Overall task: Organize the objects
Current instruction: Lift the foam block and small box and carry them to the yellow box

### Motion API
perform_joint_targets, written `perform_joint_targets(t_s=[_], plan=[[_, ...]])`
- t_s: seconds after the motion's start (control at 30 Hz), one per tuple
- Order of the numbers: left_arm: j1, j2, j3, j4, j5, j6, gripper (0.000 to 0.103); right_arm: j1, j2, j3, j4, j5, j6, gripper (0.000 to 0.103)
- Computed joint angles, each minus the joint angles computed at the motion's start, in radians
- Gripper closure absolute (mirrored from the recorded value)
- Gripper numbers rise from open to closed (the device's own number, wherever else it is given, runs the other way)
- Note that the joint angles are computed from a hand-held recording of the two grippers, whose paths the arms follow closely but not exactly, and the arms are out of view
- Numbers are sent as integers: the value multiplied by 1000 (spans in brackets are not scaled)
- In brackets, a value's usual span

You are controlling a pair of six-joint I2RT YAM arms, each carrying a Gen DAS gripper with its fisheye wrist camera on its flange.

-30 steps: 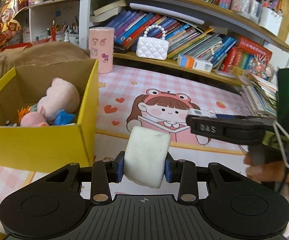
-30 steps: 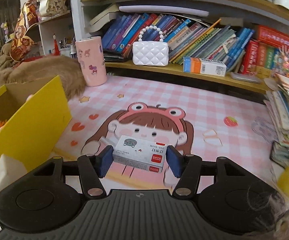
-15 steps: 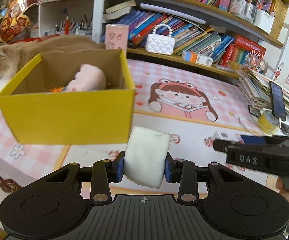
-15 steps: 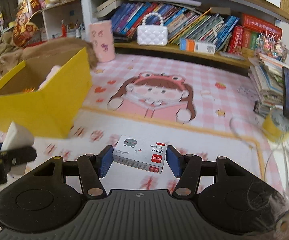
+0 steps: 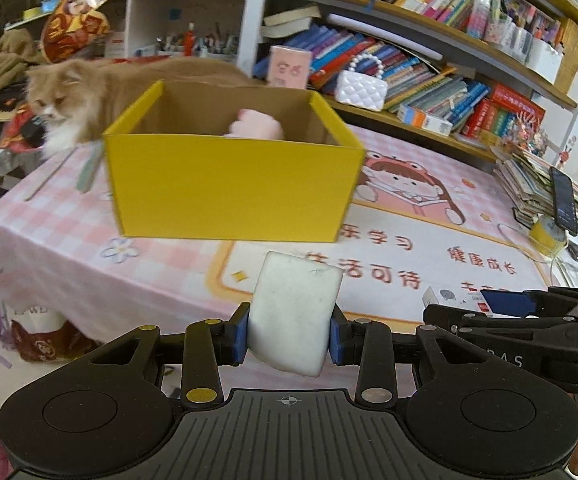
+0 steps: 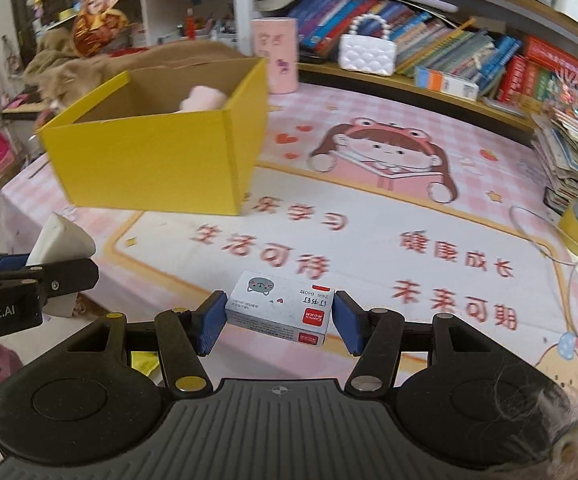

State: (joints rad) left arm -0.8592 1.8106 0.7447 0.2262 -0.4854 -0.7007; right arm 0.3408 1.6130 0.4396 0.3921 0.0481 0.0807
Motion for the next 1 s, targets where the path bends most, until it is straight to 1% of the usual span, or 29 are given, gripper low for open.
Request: perform_joint_targets(t_s=[0.23, 0.43, 0.6, 0.77, 1.0], plan=[[18, -117, -148, 51, -35, -1, 68, 159, 6, 6, 14, 82, 57, 48], [32, -219, -245, 78, -72, 9, 68, 252, 19, 38, 9, 138, 85, 48], [48, -269, -286, 78, -80, 12, 68, 298, 34, 74, -9, 152, 92, 48], [67, -318, -310, 84, -76, 42, 68, 328, 39, 111, -37, 161, 93, 48], [122, -332, -294, 104, -58, 91, 68, 325, 67, 169, -54, 145, 71, 48]])
